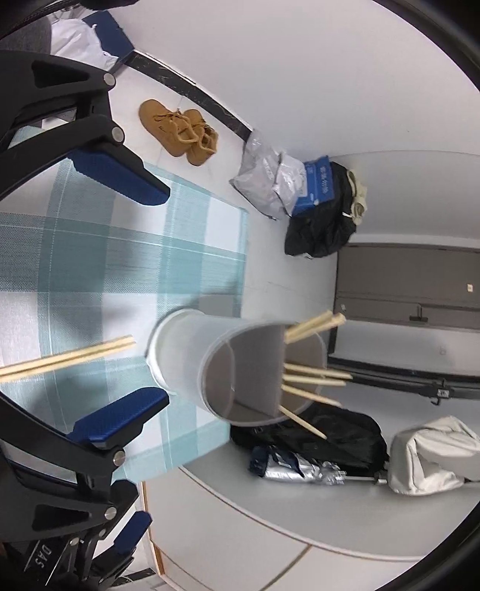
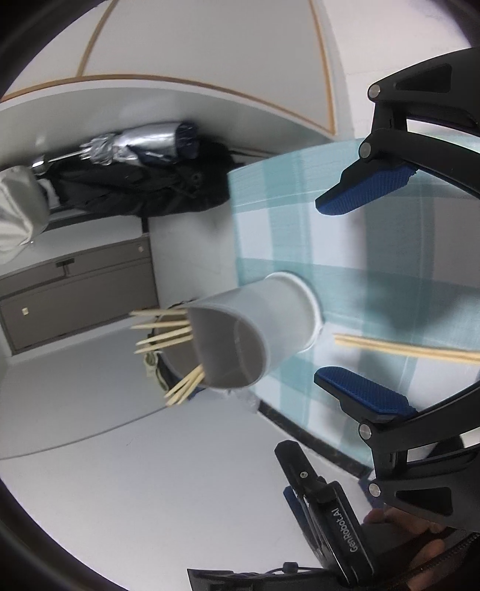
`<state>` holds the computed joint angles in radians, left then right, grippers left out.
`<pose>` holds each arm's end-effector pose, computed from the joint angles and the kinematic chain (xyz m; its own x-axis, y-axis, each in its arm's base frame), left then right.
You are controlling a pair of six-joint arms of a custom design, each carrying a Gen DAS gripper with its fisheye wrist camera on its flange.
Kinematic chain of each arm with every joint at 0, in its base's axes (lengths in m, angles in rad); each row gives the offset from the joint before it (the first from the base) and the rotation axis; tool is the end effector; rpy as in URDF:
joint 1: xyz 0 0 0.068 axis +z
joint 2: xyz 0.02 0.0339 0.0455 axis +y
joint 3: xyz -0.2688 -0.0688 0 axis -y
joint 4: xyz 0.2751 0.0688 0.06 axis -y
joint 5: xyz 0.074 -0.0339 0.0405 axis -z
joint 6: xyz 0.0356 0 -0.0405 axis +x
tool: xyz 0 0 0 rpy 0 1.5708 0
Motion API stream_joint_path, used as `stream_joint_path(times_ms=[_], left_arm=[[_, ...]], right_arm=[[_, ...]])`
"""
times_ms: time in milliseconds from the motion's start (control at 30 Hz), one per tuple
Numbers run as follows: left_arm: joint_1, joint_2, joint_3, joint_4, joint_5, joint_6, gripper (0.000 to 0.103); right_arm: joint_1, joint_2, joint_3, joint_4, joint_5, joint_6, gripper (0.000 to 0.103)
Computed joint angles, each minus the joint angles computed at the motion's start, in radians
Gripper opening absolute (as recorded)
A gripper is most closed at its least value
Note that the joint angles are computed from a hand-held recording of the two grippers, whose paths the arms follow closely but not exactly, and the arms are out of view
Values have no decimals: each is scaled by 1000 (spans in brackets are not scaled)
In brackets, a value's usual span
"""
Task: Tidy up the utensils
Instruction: 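Move the open right gripper back down to the chopstick pile, then grasp one wooden chopstick from the pile with the right gripper and lift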
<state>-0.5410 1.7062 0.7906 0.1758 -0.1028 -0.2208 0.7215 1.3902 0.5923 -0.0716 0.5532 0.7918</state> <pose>0.3039 -0.1783 0.1245 -0.6618 0.1435 -0.7358 0.3099 0.9461 -0.0943 0.2181 0.1670 0.1432 -0.6218 0.2594 -0.7390 0.1922 0.9652 0.1771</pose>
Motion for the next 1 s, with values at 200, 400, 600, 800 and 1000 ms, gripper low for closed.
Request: stream_joint_path(times_ms=[200,400,600,800,1000], left_arm=[[41,48,-8,20,30,-12,96],[104,80,50,-56,79,-59,96],[172,76,88,-125,159,-94,96],[216,90,107,-161,187,-98,96],[242,101,122,-189,207,-114,96]], right_arm=[[-32,86,10,9,-82,24,84],[-38,213,81,-11,-148,-22,84],[-54,373,214,-50,-213,-125,78],[-88,529,374,-100,-278,-191,57],[-96,636,472,-150,-307,-224,39]])
